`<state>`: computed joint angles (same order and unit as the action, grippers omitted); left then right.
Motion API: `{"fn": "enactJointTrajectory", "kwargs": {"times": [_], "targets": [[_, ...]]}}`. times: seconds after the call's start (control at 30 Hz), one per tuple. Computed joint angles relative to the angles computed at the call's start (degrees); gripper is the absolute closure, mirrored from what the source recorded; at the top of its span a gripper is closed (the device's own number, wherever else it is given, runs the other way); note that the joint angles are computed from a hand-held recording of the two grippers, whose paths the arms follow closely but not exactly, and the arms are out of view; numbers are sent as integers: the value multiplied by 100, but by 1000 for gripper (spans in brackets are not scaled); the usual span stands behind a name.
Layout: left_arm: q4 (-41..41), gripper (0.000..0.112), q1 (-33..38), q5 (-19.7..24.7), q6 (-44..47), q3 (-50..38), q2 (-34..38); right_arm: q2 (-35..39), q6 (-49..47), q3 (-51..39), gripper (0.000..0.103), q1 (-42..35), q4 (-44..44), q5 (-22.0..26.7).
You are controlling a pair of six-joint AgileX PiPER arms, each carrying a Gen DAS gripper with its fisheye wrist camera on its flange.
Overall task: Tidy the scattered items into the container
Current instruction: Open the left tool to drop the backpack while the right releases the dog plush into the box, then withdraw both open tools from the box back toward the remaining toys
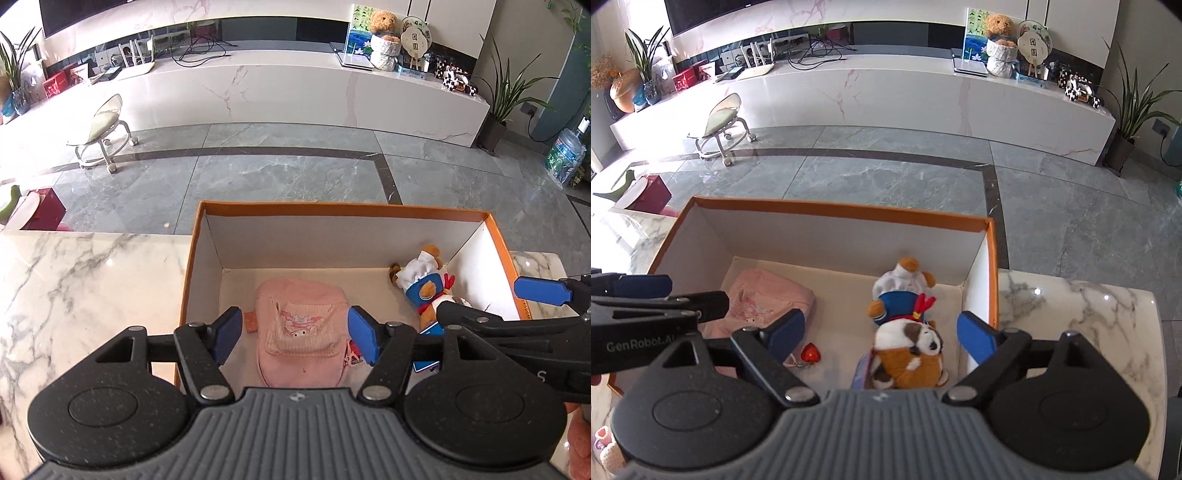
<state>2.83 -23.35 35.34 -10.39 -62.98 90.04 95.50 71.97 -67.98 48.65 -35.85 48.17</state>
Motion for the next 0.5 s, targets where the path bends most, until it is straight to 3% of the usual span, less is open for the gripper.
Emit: {"fn": "enactJointTrajectory", "kwargs": {"times": [0.5], "targets": [[679, 38, -599, 804, -724, 455, -1577, -908, 733, 1, 12, 1243, -422, 1318]]}}
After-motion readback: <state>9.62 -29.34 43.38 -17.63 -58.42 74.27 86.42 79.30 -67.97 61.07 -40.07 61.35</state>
